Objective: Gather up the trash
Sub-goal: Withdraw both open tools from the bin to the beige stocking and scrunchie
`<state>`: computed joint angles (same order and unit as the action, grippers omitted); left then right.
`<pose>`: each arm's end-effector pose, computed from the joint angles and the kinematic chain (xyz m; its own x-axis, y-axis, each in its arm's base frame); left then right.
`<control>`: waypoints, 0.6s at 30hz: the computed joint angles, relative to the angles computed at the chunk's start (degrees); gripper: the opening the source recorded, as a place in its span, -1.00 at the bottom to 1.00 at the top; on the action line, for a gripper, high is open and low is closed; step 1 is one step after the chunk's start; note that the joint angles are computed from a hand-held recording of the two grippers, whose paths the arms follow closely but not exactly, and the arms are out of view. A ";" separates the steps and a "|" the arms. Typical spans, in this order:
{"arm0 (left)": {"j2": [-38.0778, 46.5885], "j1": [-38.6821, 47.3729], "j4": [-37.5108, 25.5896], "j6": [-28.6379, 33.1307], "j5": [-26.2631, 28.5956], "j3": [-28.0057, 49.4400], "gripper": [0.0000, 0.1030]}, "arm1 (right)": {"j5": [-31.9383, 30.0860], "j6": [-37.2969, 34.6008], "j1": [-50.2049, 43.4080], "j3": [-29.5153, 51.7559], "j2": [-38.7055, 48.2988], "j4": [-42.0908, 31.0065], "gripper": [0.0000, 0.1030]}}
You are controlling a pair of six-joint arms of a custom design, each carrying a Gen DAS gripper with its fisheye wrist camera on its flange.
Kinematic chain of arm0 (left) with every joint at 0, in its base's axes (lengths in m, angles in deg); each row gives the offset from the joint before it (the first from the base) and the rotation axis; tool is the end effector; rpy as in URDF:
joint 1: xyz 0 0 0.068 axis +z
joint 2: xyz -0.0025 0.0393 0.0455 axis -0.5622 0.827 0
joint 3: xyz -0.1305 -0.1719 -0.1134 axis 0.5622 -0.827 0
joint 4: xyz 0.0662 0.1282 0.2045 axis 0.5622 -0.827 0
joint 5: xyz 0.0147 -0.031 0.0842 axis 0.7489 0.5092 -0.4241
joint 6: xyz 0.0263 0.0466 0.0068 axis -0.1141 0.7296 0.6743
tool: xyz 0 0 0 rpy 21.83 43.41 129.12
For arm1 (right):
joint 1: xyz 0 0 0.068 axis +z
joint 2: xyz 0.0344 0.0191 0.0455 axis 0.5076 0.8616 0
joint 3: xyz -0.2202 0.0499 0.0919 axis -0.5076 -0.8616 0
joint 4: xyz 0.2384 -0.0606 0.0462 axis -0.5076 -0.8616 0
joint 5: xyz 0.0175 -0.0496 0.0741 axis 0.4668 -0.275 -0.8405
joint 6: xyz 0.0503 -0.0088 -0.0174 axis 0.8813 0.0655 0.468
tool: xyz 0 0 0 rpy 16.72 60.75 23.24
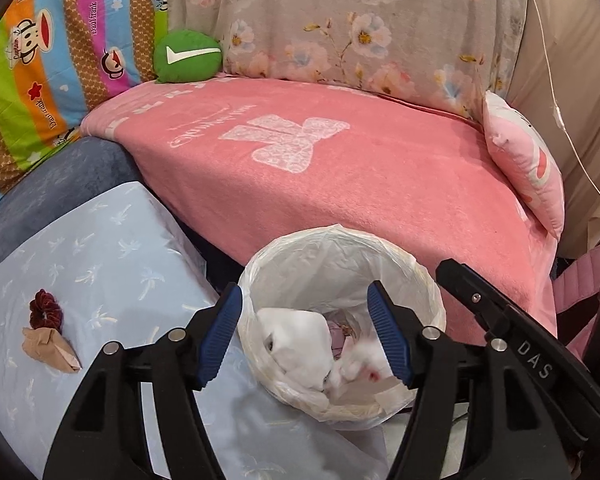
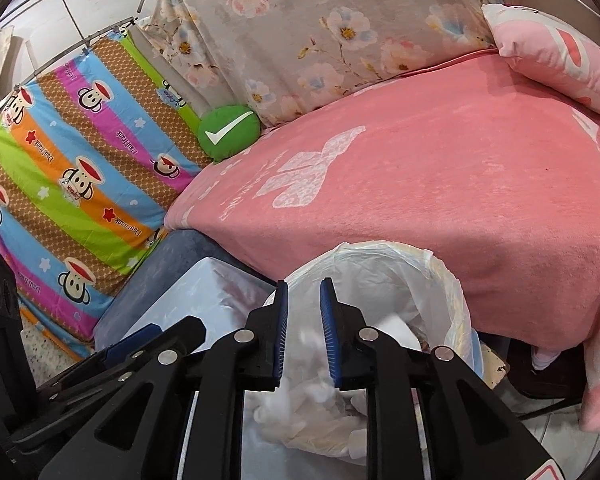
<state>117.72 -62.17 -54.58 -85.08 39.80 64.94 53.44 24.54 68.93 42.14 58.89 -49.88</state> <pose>0.2966 -0.1560 0.2960 -0.6565 0.1778 -0.7331 0.3499 0.9327 -0.0872 0.2559 0.1852 0.2618 -0.5176 0.5099 -0.6871 0.1469 0.8440 0.5158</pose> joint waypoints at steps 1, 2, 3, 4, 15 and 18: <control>-0.07 0.18 -0.02 -0.07 -0.20 -0.04 0.20 | -0.10 0.00 -0.10 -0.03 0.04 0.06 -0.56; -0.23 0.33 0.09 -0.10 -0.42 -0.21 0.20 | -0.26 0.00 -0.23 -0.16 -0.02 0.15 -0.56; -0.34 0.36 0.13 -0.12 -0.60 -0.34 0.20 | -0.43 0.05 -0.19 -0.17 0.14 0.31 -0.56; -0.60 0.55 0.16 -0.15 -0.73 -0.61 0.20 | -0.42 -0.06 -0.19 -0.14 0.09 0.23 -0.56; -3.34 3.86 0.02 -0.65 0.62 -3.15 0.20 | -0.82 -1.46 1.42 3.66 3.24 -0.93 -0.55; -4.58 5.11 -0.14 -0.56 1.02 -4.19 0.20 | -0.75 -2.04 2.43 5.71 4.87 -1.46 -0.55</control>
<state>113.15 -57.06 -54.73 -85.64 40.82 60.76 52.69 22.50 71.37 47.85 63.75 -51.34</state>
